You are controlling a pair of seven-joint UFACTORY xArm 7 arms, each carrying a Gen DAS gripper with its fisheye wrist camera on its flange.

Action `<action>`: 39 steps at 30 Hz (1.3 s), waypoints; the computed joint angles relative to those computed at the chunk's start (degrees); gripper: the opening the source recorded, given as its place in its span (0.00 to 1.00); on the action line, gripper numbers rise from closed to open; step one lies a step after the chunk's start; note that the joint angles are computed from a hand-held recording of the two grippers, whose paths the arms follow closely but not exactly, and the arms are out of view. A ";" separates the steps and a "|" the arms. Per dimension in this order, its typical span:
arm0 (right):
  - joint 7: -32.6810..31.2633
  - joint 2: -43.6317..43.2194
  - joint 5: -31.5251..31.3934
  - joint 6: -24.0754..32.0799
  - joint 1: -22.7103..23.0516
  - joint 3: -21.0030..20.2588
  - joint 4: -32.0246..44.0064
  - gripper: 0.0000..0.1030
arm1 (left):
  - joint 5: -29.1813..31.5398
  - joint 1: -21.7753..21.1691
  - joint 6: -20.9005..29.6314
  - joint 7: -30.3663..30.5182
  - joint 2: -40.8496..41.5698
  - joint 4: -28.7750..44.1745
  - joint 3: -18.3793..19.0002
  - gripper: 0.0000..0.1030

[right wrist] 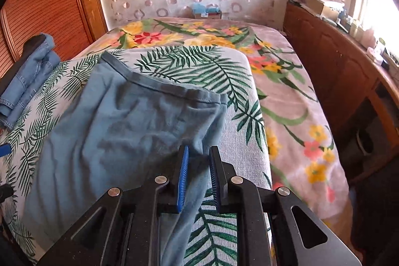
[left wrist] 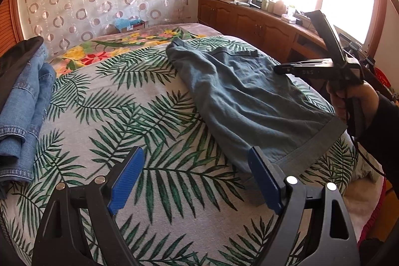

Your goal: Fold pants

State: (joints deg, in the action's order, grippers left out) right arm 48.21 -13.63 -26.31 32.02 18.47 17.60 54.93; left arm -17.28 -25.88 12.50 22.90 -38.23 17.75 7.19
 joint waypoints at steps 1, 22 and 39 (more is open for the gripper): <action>-0.28 0.00 0.46 -0.52 0.06 -0.31 -0.25 0.17 | 0.07 -0.05 -0.14 -0.11 0.23 -0.01 -0.24 0.83; 1.17 -2.06 -2.33 -0.48 -0.52 1.36 -1.21 0.02 | 2.06 0.34 -0.74 -2.93 5.14 0.68 -2.80 0.83; 0.76 -19.12 10.33 0.46 4.29 6.13 -12.16 0.15 | 1.31 -1.07 0.52 -2.27 -0.75 -2.24 -1.97 0.83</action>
